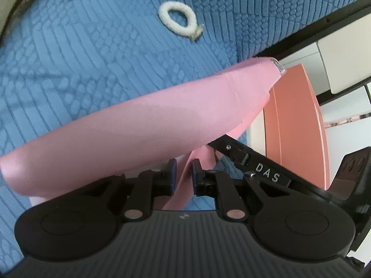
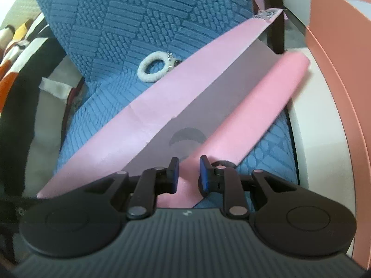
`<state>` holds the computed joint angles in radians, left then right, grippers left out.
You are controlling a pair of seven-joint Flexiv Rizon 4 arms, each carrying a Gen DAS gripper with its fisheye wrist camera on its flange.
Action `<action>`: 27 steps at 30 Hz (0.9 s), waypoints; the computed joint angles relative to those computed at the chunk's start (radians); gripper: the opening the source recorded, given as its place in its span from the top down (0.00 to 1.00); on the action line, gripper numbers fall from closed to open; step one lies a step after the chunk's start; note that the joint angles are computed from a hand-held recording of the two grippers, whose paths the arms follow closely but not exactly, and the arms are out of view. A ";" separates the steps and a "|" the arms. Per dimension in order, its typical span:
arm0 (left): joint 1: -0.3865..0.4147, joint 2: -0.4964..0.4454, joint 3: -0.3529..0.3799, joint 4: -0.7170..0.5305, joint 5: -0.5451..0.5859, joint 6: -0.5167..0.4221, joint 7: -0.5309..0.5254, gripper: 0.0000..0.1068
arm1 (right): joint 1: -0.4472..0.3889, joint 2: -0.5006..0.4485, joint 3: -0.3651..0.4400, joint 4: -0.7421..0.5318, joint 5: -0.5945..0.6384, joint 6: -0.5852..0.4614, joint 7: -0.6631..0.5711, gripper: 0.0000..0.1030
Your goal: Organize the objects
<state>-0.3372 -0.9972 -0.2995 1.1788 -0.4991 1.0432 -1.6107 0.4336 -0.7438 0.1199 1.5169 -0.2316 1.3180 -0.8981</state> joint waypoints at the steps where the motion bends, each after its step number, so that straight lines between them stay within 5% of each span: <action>1: -0.010 0.001 0.021 -0.010 0.015 -0.004 -0.011 0.86 | -0.001 -0.005 0.001 -0.006 -0.005 -0.001 -0.009 0.78; 18: -0.104 -0.057 0.287 -0.233 0.327 -0.061 -0.269 0.82 | 0.016 -0.012 -0.025 -0.030 -0.046 -0.040 -0.061 0.81; 27: -0.078 -0.129 0.279 -0.374 0.366 -0.126 -0.316 0.83 | 0.021 -0.022 -0.031 -0.048 -0.055 -0.048 -0.064 0.81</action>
